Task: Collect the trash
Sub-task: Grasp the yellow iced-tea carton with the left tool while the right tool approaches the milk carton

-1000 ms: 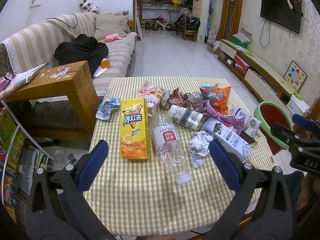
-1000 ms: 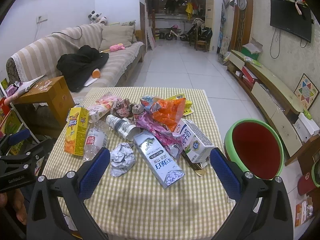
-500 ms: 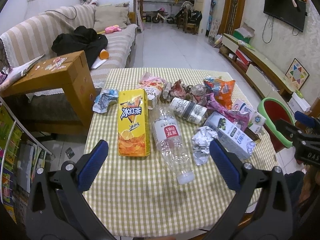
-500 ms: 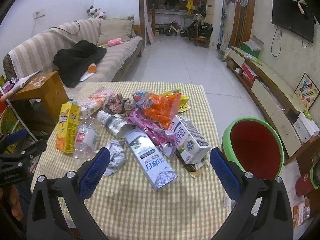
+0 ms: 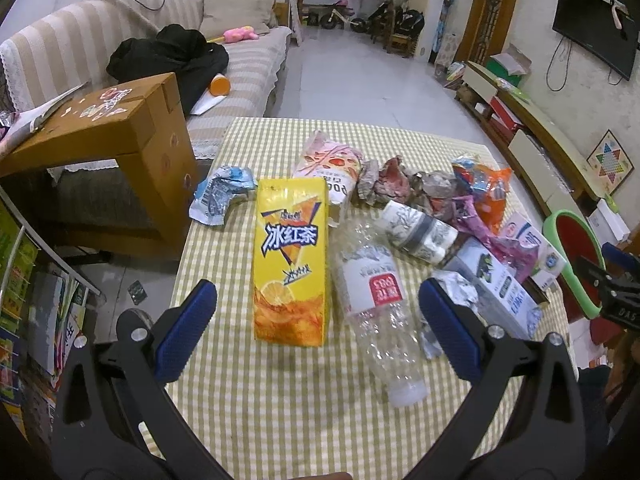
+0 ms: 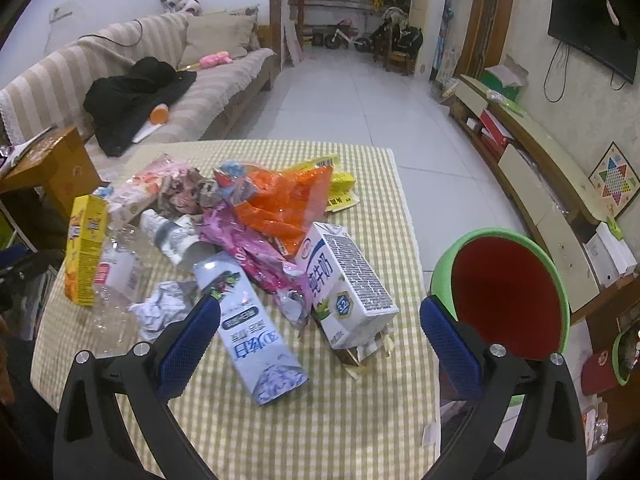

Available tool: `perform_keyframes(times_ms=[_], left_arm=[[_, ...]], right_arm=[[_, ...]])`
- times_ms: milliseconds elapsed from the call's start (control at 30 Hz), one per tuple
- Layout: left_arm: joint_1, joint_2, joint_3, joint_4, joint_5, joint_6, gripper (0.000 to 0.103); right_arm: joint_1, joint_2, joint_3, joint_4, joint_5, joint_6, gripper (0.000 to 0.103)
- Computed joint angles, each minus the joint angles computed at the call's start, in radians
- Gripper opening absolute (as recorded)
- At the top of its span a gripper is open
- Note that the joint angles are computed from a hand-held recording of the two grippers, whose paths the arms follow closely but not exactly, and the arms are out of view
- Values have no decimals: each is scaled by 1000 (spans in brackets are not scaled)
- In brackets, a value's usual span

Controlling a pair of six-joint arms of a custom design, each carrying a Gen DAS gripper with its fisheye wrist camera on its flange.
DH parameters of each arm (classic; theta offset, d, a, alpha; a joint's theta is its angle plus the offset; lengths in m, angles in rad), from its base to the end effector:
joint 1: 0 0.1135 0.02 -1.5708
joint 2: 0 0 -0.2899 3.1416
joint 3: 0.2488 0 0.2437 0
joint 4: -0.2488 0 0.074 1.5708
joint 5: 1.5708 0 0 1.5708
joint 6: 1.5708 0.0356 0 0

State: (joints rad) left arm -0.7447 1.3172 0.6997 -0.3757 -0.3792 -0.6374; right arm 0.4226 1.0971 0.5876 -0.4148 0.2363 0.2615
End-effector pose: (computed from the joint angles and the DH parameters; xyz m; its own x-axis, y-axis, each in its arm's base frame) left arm 0.1803 -0.1483 0.2166 -0.7813 -0.0317 -0.6234 0.0200 0.9969 -0.0757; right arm 0.1755 0.0698 0.2220 -0.7731 -0.0720 -0.6302 -0.0727 0.9970 -0.0248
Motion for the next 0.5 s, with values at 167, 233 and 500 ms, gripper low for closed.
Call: perform_keyframes(times_ms=[167, 233, 500], left_arm=[[47, 43, 2, 38, 35, 41, 99], [70, 67, -2, 58, 56, 58, 99], [161, 179, -11, 139, 135, 111, 99]], right_arm=[[-51, 81, 1, 61, -32, -31, 96], [-83, 118, 2, 86, -51, -52, 96], [-193, 265, 13, 170, -112, -141, 96]])
